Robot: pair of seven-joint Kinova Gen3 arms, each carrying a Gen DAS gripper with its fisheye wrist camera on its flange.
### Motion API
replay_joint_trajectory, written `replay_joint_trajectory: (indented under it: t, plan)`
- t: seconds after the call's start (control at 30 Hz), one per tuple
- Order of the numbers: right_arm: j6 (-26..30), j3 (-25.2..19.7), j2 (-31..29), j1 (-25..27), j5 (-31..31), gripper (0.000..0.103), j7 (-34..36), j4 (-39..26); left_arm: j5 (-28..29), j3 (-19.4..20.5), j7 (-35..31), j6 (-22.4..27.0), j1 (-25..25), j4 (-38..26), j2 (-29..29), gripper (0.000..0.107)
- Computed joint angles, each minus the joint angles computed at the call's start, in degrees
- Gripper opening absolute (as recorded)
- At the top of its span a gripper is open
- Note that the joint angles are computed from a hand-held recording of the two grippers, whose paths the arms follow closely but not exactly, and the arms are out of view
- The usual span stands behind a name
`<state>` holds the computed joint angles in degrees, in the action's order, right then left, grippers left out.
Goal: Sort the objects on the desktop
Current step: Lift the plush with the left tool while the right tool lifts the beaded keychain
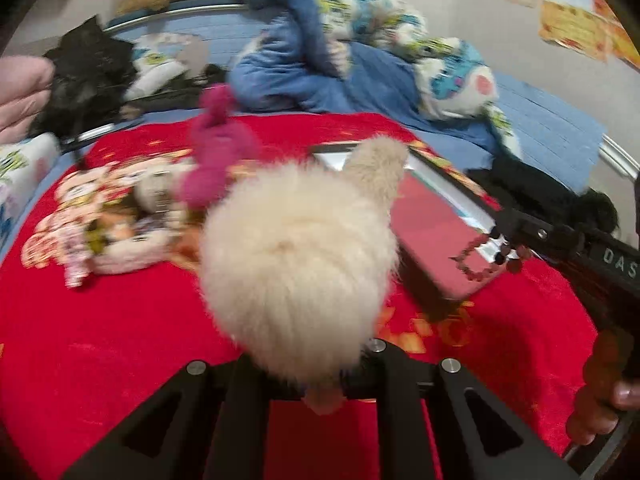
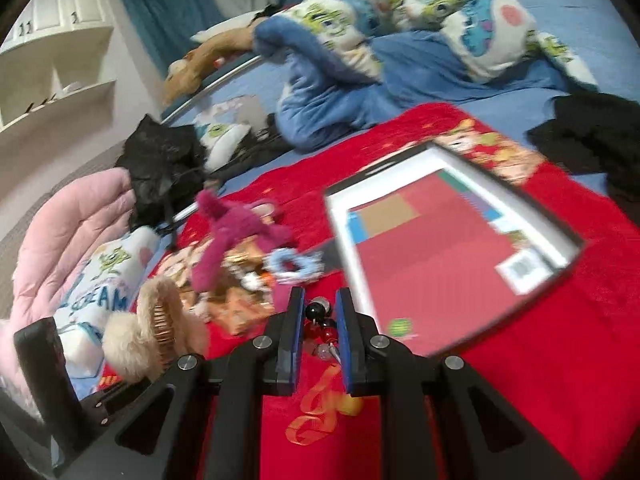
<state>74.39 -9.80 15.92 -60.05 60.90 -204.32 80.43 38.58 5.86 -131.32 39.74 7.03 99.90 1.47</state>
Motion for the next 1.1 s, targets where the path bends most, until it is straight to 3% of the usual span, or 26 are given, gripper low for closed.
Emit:
replay_joint_trajectory:
  t: [0.2,0.33,0.53,0.63,0.77,0.9,1.1]
  plan:
    - [4.90,-2.86,-5.69,-0.44,0.97,0.012,-6.35,7.65,-2.73,3.35,4.23,-1.35,5.25,0.26,-0.63,0.012]
    - [6.07,-5.68,-8.18,1.28,0.31,0.012,-8.17,11.13,-0.57,3.98,5.18,-0.97,6.59,-0.35,0.01,0.011]
    - [4.12,-8.73,-10.61,3.87,-1.90,0.013,-5.69,14.20,-4.89,4.69,8.39,-3.27,9.13,-0.57,0.31,0.011]
    - [-0.47,-9.29,-11.82,5.71,-3.67,0.014,-4.80,16.22,-6.29,4.61,8.92,-3.79,9.30,-0.08,0.20,0.011]
    - [-3.72,-9.11,-11.08,7.88,-7.34,0.015,-1.33,15.72,-6.03,4.16,8.60,-3.49,8.88,0.87,0.04,0.011]
    - [-6.40,-8.82,-10.84,8.30,-6.82,0.015,-1.20,15.74,-5.97,3.82,8.36,-3.38,8.54,1.38,-0.43,0.012]
    - [-5.95,-7.18,-7.33,8.35,-11.19,0.016,5.79,11.36,-5.69,2.86,7.19,-2.54,7.74,2.47,-1.58,0.011]
